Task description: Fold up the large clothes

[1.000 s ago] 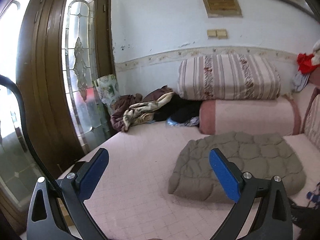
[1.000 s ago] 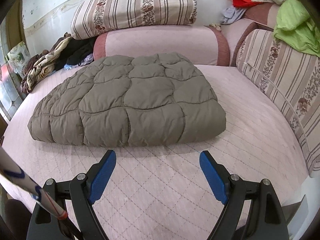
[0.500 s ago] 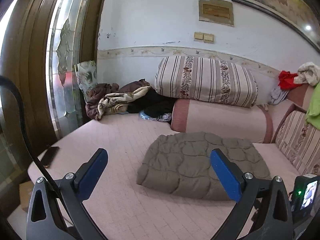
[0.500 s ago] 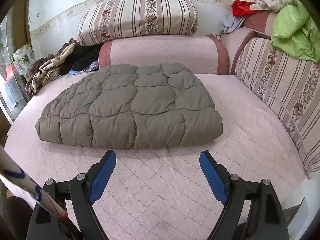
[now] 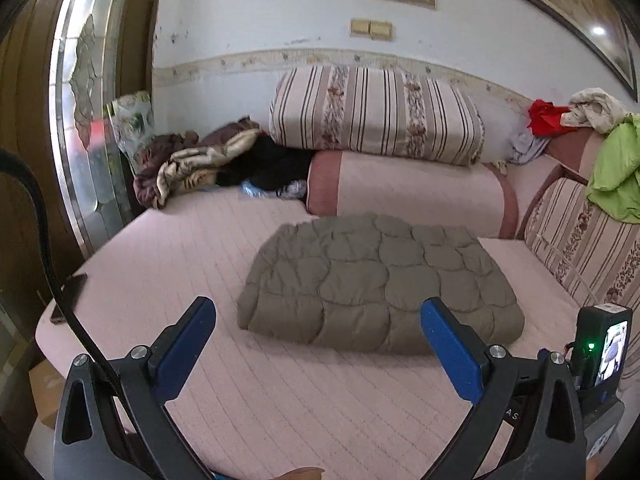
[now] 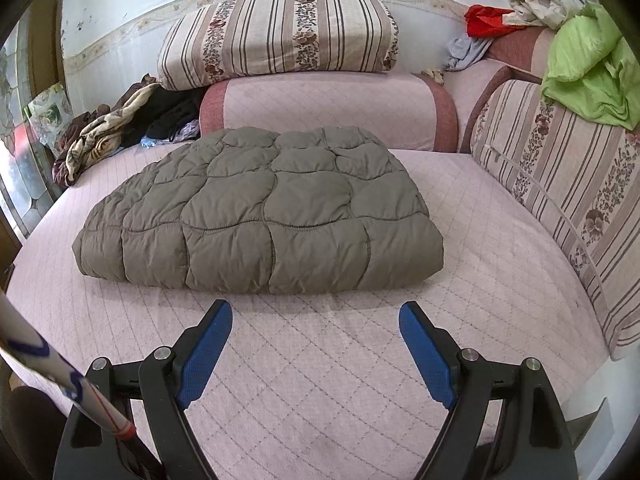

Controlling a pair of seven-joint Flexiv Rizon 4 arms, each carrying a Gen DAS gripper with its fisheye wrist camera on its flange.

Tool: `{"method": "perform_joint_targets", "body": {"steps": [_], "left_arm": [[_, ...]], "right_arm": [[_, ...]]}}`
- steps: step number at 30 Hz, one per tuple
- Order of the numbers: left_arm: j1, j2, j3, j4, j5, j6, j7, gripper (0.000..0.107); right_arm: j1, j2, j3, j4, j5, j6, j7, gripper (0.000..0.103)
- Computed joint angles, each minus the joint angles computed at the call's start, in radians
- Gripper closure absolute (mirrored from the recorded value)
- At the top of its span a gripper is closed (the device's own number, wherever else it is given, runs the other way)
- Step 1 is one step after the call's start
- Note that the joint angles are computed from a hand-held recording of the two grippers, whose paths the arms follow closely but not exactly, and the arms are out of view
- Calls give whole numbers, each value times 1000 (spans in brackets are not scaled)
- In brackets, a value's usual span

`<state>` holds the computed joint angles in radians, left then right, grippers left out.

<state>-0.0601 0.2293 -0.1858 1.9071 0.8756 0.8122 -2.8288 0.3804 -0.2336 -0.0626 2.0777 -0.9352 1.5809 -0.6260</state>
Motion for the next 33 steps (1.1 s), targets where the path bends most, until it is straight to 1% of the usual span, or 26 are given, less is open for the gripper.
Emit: {"method": "perform_joint_targets", "body": {"steps": [4,7,9,14,17,22,25,30,33], "left_arm": [[-1,-19,16,12,-36,16,13,5],[-7,-47,12,-1,-58,-37,37,5],[-18,-63,22,-3,-74,-49,56,5],[-39,-91,44,-12,-94,-63,80,5],[-52,-105,47,-23,-86,-84,89,5],[-73,-128,60,-34,-98,-88,136,5],[-83,-137,73,-29,-118,-71,151,5],[-88,-144,87,-24,-143,-54,169,5],[-88,-148,92,-20,-158,-47,182,5]], "right_arm": [[-3,0,12,3,12,-4,-18,15],[1,1,17,6,15,-18,-24,15],[4,2,17,5,9,-26,-23,15],[3,7,20,4,-32,-52,-1,14],[0,12,21,4,-78,-59,26,14],[-21,16,31,2,-152,-58,70,14],[-32,16,37,-2,-194,-62,94,14],[-50,16,59,-6,-208,-81,104,14],[-58,17,72,-8,-195,-95,96,14]]}}
